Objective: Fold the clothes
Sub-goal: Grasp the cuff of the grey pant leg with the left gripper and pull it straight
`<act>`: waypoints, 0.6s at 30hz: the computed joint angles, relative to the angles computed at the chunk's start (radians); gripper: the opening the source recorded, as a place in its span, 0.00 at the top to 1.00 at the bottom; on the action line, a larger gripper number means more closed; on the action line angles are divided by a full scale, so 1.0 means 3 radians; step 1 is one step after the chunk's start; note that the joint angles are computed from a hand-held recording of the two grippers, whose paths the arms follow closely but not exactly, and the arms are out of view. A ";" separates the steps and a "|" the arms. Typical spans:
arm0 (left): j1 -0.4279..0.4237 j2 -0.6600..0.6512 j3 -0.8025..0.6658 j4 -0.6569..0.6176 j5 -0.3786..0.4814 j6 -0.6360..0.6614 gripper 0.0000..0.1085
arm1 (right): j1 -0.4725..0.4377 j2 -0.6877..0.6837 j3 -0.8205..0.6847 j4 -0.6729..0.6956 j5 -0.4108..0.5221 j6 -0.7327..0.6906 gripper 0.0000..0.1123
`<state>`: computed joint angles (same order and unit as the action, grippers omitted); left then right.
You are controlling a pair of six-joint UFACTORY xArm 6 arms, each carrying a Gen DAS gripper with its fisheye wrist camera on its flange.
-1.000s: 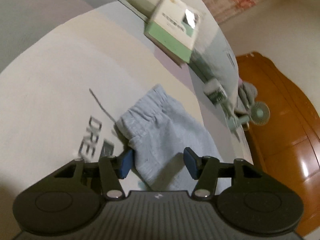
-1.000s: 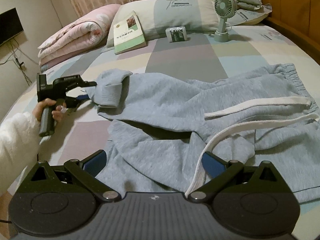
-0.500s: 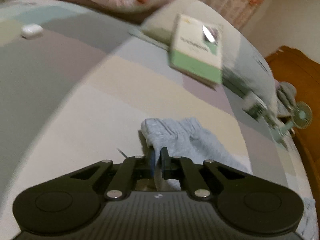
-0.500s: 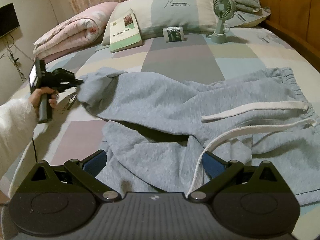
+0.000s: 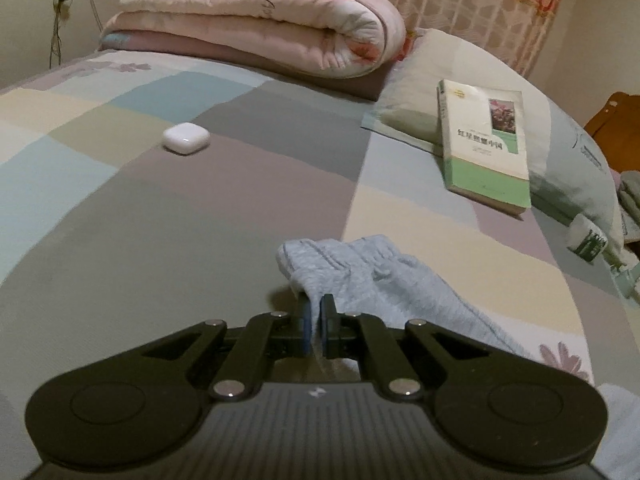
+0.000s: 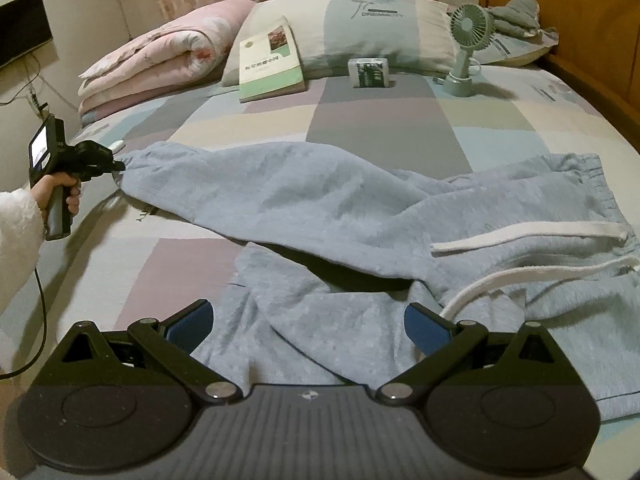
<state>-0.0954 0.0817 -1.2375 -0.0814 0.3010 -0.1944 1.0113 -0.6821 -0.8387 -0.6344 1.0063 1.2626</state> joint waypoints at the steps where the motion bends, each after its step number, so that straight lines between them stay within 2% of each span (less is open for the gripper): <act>1: 0.0016 -0.0036 0.0043 0.0029 -0.0012 0.0003 0.97 | 0.0014 0.0010 -0.0017 -0.0011 0.0012 0.0000 0.08; 9: 0.0123 -0.0378 0.0410 0.0038 -0.0041 0.0108 0.97 | 0.0113 -0.0015 -0.0062 -0.0093 0.0108 0.0049 0.08; 12: 0.0158 -0.0474 0.0456 0.0084 0.0168 0.0154 0.88 | 0.0144 -0.0041 -0.0064 -0.0115 0.0130 0.0056 0.08; 15: 0.0198 -0.0573 0.0503 -0.0080 0.0284 0.0361 0.84 | 0.0177 -0.0066 -0.0060 -0.0142 0.0142 0.0075 0.08; 18: 0.0241 -0.0675 0.0528 0.0079 0.0352 0.0344 0.73 | 0.0205 -0.0087 -0.0056 -0.0167 0.0154 0.0095 0.08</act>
